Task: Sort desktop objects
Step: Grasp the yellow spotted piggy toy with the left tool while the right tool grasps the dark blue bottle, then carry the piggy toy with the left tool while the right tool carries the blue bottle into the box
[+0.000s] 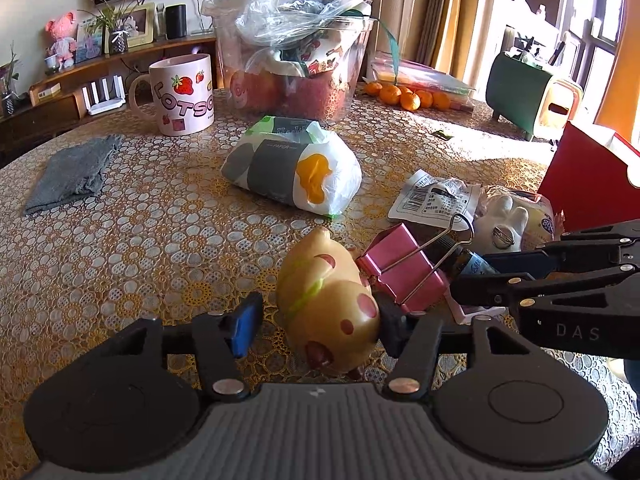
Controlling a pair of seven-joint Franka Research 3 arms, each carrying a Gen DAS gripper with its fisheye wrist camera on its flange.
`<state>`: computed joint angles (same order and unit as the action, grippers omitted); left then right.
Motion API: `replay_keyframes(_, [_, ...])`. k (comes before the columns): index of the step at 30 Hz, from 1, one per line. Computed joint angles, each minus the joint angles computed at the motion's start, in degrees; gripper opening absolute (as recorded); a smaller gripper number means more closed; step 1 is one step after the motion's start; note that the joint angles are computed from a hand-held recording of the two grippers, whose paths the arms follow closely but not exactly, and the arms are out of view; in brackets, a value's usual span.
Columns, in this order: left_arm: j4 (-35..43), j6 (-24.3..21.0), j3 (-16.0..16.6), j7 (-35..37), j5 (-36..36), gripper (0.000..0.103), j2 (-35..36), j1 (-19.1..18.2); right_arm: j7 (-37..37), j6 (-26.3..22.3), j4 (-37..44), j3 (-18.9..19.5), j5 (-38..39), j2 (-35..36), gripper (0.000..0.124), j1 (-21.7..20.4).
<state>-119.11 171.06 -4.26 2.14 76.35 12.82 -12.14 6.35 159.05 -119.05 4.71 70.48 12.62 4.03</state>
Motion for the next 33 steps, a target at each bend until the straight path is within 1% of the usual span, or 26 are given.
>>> replay_keyframes(1, [0.0,0.2,0.0,0.1,-0.1,0.050,0.0,0.0,0.4,0.0,0.0,-0.1,-0.3,0.0,0.029,0.1])
replay_keyframes(5, [-0.2,-1.5,-0.3,0.7,-0.7,0.047,-0.4,-0.4,2.3,0.2,-0.2,-0.2,-1.1,-0.3,0.026,0.2])
replay_keyframes(7, [-0.5,-1.5,-0.4,1.0,-1.3,0.046,-0.7,-0.2,3.2,0.5,-0.6,-0.2,-1.6,-0.8,0.024,0.3])
replay_keyframes(10, [-1.4,-1.6,-0.7,1.8,-2.8,0.045,-1.5,0.0,2.4,0.8,-1.4,-0.2,-1.1,-1.6,0.023,0.3])
replay_keyframes(17, [-3.9,-2.3,-1.4,-0.3,-1.9,0.045,-4.3,0.3,5.2,1.1,-3.2,-1.0,-1.8,-3.3,0.023,0.6])
replay_keyframes(26, [-6.8,-2.0,-3.6,-0.4,-3.2,0.044,-7.8,1.0,3.2,-0.6,-7.3,-2.8,1.3,-8.0,0.023,0.7])
replay_keyframes(33, [-8.1,-1.7,-5.6,0.6,-4.6,0.044,-10.2,0.5,-1.1,-1.7,-11.2,-4.9,5.9,-13.0,0.023,1.0])
